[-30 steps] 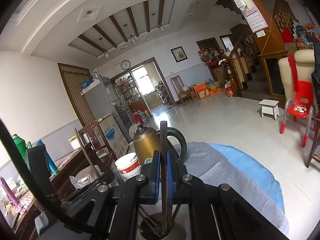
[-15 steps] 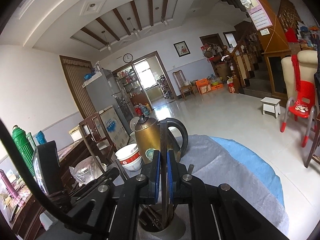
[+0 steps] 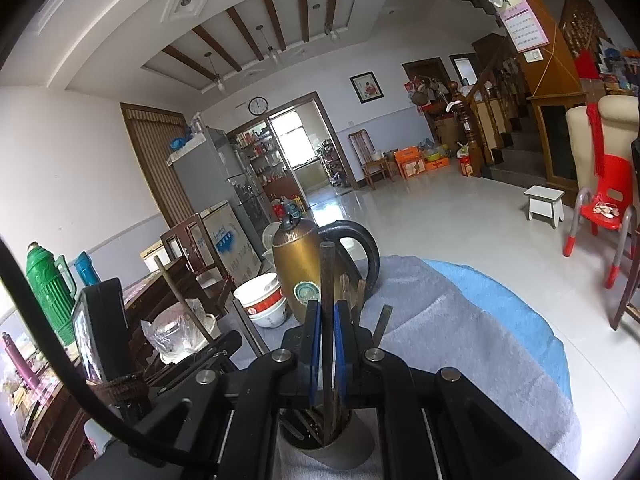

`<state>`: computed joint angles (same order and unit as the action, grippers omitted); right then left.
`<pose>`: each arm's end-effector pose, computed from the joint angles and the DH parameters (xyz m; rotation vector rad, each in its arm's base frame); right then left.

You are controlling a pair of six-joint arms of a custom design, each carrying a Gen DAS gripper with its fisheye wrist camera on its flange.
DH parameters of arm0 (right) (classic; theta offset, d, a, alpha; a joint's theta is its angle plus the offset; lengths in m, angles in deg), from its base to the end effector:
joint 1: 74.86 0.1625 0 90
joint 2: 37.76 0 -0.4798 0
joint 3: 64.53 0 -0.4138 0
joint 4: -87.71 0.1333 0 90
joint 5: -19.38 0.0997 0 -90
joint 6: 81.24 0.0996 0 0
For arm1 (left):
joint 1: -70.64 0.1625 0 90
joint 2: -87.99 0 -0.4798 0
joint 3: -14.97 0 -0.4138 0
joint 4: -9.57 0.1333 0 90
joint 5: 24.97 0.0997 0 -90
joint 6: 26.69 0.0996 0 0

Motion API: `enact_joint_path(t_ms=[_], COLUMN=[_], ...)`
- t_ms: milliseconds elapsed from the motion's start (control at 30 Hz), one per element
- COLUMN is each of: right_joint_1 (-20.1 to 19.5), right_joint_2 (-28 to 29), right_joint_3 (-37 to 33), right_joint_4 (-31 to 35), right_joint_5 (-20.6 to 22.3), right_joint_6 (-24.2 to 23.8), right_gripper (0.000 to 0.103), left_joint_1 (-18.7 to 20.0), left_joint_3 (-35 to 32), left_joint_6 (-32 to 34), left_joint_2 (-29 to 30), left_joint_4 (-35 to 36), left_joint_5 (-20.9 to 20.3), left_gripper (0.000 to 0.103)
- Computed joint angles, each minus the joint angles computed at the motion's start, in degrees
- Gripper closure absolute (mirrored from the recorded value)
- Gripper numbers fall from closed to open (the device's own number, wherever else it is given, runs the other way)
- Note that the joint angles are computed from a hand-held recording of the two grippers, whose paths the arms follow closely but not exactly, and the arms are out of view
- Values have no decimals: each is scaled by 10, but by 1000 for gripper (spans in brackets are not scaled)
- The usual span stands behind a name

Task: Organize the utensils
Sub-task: 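Open both tools to drop the chopsticks into the grey cup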

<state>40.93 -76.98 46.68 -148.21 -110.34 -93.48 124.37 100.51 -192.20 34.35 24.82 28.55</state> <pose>0.3241 -0.5107 0.1470 0.1443 -2.1688 1.6569 -0.2099 -0.6114 0.2037 0.7622 2.3441 -1.0941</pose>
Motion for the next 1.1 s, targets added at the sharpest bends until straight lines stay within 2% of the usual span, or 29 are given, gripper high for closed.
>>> enact_joint_path(t_ms=[700,767,800,833,967,1033,1067,1100], right_joint_1=[1,1,0,-2,-4,-6,-7,-7], right_joint_2=[-3,-5,-9,-14,-21,-24,-25,-26], right_joint_3=[22,25,28,33,46,56,60,65], right_joint_4=[5,6,13,22,33,30,28,26], right_joint_5=[7,9,15,21,36,49,51,54], right_joint_6=[20,24,29,38,60,70,73,78], right_gripper=[93,93,92,92,92,90,86,74], left_joint_1=[-5,-5,-6,-7,-11,-12,-13,-13], left_joint_3=[41,45,50,57,74,79,81,85], left_joint_6=[10,10,12,18,34,35,37,38], left_joint_2=[-26,-30,-32,-37,-48,-53,-55,-58], left_joint_4=[22,27,25,17,12,15,15,16], left_joint_5=[2,1,-2,-7,-19,-28,-33,-41], left_gripper=[91,79,65,55,48,39,37,32])
